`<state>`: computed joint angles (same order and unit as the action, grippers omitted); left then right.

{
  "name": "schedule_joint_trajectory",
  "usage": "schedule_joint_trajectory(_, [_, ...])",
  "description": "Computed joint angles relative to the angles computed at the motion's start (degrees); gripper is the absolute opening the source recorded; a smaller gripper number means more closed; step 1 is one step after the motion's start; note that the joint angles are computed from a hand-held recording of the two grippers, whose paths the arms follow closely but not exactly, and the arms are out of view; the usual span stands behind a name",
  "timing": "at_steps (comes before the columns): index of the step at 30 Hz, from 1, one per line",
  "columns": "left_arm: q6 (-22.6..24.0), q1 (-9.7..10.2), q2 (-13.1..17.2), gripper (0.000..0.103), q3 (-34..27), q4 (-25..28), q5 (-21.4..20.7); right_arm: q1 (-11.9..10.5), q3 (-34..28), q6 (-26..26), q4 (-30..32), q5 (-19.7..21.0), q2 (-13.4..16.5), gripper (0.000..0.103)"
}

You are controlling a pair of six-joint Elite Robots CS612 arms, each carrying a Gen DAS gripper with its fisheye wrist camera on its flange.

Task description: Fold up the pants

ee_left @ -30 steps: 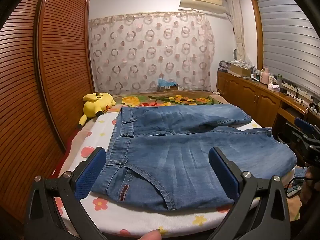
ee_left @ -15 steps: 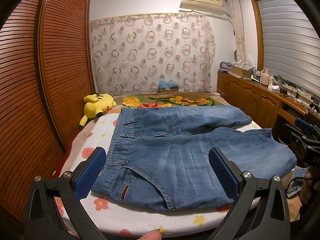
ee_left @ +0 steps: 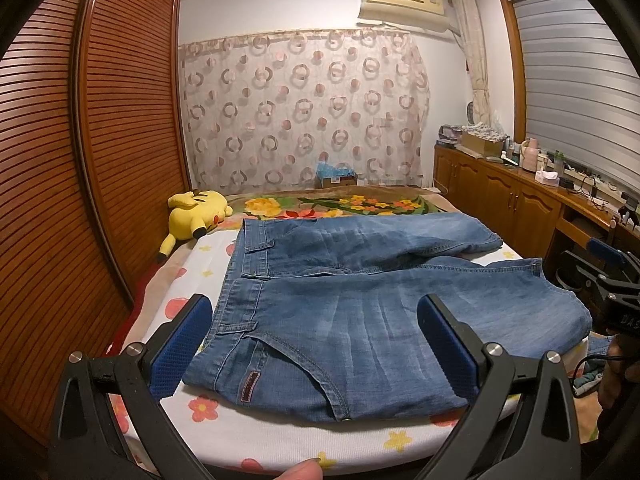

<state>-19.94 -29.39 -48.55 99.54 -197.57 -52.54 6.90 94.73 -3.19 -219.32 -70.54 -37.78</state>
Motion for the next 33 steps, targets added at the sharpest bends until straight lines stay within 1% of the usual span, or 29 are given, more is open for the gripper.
schedule_joint_trajectory(11, [0.13, -0.09, 0.09, 0.103, 0.02, -0.31, 0.21, 0.02, -0.12, 0.18, -0.17, 0.0, 0.08, 0.103])
schedule_joint_trajectory(14, [0.31, 0.06, -0.79, 0.103, 0.34, 0.13, 0.04, 0.0, -0.12, 0.08, -0.19, 0.02, 0.09, 0.103])
schedule_joint_trajectory(18, [0.32, 0.07, -0.98, 0.103, 0.43, 0.19, 0.02, 0.01, -0.1, 0.23, -0.39, -0.05, 0.11, 0.103])
schedule_joint_trajectory(33, [0.4, -0.06, -0.83, 0.103, 0.43, -0.06, 0.25, 0.06, -0.3, 0.0, -0.79, 0.0, 0.3, 0.103])
